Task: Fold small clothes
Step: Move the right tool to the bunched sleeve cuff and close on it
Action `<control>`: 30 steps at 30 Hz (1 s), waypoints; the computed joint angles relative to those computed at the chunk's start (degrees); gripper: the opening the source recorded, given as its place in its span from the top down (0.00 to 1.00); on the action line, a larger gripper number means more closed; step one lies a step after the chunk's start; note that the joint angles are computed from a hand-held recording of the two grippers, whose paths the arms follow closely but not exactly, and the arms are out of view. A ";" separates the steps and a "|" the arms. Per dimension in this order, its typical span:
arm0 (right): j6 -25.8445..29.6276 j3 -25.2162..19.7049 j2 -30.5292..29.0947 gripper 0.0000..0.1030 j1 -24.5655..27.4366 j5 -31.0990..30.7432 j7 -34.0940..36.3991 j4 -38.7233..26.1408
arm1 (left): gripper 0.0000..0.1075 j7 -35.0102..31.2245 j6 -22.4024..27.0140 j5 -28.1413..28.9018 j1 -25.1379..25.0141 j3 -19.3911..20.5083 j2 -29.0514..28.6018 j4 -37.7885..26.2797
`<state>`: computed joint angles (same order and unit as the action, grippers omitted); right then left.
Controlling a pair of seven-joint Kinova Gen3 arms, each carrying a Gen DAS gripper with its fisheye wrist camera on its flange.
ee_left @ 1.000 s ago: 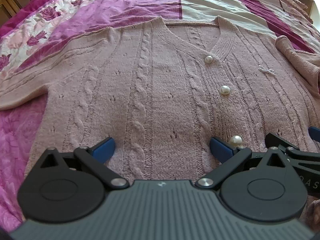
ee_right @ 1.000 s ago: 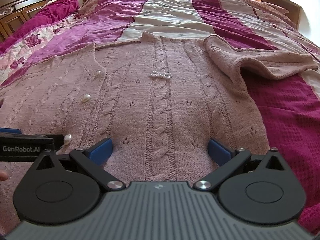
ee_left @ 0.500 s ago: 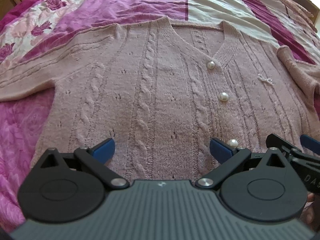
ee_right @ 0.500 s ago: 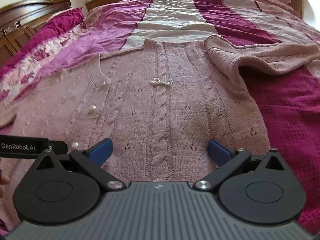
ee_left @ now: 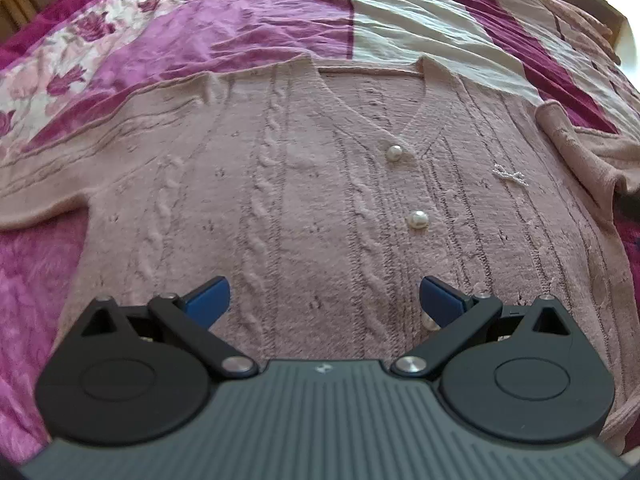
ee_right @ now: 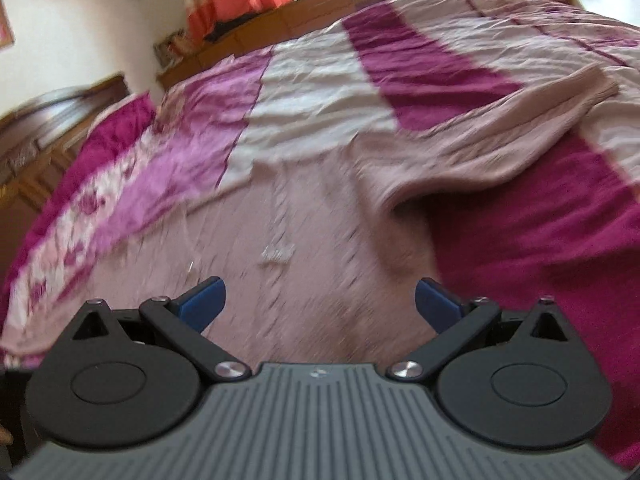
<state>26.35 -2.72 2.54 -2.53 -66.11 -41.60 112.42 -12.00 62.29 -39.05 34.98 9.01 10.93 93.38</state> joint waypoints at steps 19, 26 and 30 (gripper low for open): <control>-6.06 -1.48 19.16 0.00 14.08 -1.89 -2.89 -17.40 | 0.04 -1.50 -1.02 2.18 -0.04 -1.18 2.28 -0.19; -9.48 -4.43 25.36 0.00 14.42 3.00 -8.87 -23.39 | 0.04 -1.59 -1.91 1.41 0.19 -1.34 2.14 0.66; -15.25 -7.30 27.08 0.00 14.24 4.87 -10.83 -24.40 | 0.04 -0.84 -1.92 0.34 0.73 -1.35 2.33 0.98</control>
<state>11.11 -10.02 29.62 11.71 -61.24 -52.43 88.02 -12.84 60.37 -38.71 35.70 7.66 13.26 94.36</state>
